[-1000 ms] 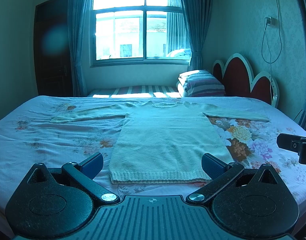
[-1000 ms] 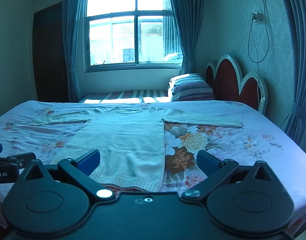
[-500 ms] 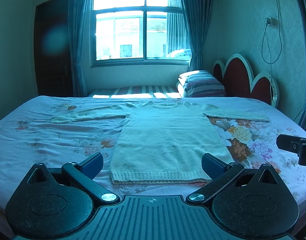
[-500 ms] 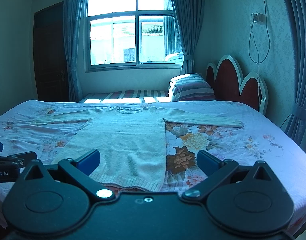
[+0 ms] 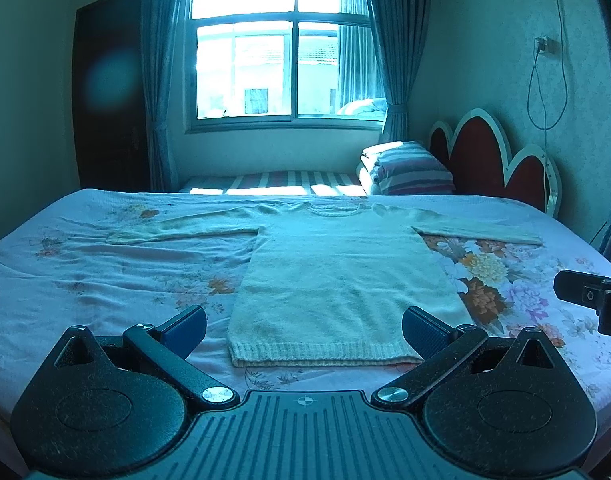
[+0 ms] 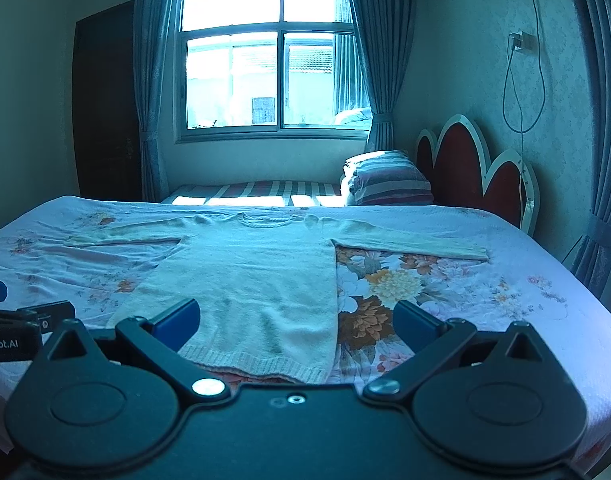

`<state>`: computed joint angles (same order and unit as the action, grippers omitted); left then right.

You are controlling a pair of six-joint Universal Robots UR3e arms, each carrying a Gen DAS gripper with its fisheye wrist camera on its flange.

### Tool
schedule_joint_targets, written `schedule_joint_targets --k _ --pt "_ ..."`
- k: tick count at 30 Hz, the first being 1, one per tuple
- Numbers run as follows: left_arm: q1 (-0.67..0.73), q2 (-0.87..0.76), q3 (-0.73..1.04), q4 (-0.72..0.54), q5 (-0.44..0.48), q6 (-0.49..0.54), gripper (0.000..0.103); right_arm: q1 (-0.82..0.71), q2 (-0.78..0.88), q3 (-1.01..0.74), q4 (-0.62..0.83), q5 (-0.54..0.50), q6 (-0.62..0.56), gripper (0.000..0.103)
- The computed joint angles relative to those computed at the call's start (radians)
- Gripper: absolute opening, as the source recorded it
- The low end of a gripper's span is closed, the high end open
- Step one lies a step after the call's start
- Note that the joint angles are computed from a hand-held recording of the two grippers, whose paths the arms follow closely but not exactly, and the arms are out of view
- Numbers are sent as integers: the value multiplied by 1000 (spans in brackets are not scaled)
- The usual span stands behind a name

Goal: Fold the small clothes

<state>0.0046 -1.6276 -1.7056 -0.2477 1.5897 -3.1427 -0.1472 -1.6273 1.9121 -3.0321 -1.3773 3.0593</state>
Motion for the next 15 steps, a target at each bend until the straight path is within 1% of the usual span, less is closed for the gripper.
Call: schedule_joint_targets --k 5,8,12,15 --pt "8 -23 25 -12 -8 0 103 0 12 -4 -1 -3 0 103" --pt "18 -59 65 -24 -17 3 103 7 32 -20 -6 -23 6 103" --pt "33 -145 173 -47 -25 13 103 9 95 -75 -34 -59 22 103" --pt "56 -236 293 -90 -46 9 103 7 177 -167 -46 -83 49 103"
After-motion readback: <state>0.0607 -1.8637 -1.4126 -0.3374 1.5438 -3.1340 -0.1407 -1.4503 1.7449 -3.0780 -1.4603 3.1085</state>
